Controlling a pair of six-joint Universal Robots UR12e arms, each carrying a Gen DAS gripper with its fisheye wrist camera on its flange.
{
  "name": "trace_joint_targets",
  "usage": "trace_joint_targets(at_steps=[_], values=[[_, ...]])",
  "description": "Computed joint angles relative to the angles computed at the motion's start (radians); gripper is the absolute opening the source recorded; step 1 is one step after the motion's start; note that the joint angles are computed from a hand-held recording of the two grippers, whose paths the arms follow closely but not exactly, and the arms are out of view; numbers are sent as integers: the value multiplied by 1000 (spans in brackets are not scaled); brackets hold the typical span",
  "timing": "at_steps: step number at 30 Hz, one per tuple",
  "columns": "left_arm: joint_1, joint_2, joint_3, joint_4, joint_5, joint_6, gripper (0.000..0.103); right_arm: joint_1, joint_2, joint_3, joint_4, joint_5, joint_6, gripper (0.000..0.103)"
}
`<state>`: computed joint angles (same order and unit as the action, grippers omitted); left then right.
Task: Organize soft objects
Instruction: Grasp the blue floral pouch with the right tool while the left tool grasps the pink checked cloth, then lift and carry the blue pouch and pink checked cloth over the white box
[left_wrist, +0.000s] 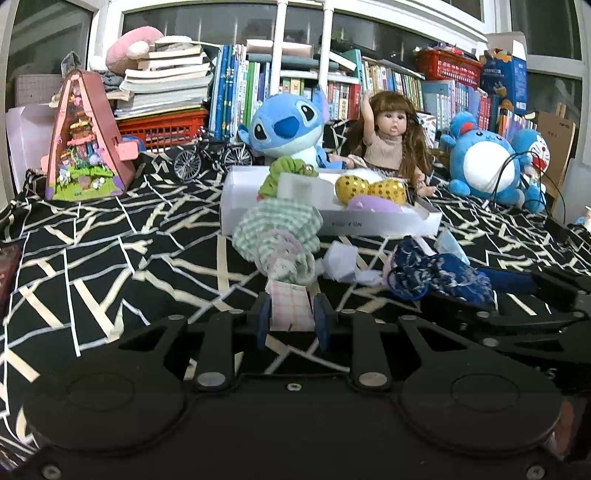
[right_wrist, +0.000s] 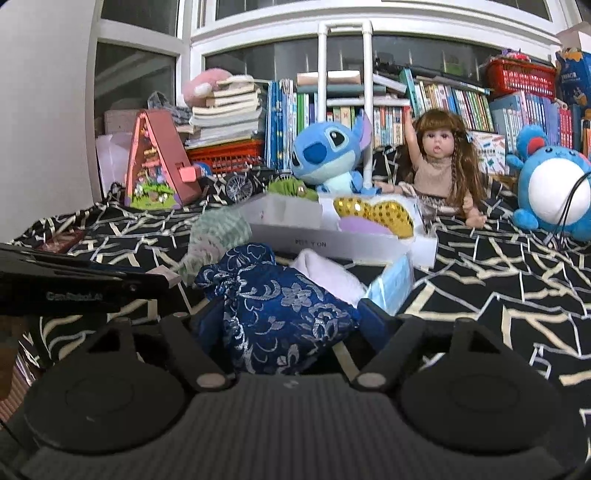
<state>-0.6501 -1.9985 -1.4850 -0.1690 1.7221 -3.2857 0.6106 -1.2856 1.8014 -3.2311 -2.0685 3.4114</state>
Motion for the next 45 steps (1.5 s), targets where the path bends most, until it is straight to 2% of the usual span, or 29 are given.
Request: trace_joint_targets(at_steps=[6, 16, 18, 22, 25, 32, 36, 45], values=[[15, -15, 34, 38, -10, 11, 24, -1, 7, -24, -25, -17, -44, 77], [50, -68, 164, -4, -62, -23, 24, -38, 7, -72, 9, -13, -38, 76], [57, -82, 200, -29, -69, -37, 24, -48, 9, -86, 18, -15, -31, 76], [70, -119, 277, -74, -86, -68, 24, -83, 3, -108, 51, 37, 17, 76], [76, -151, 337, -109, -94, -84, 24, -100, 9, -131, 77, 40, 15, 76], [83, -232, 481, -220, -87, -126, 24, -147, 20, -178, 135, 84, 64, 76], [77, -273, 545, -261, -64, -124, 24, -160, 35, -203, 162, 82, 67, 76], [84, -355, 700, -366, -98, -137, 24, -184, 73, -282, 243, 83, 71, 76]])
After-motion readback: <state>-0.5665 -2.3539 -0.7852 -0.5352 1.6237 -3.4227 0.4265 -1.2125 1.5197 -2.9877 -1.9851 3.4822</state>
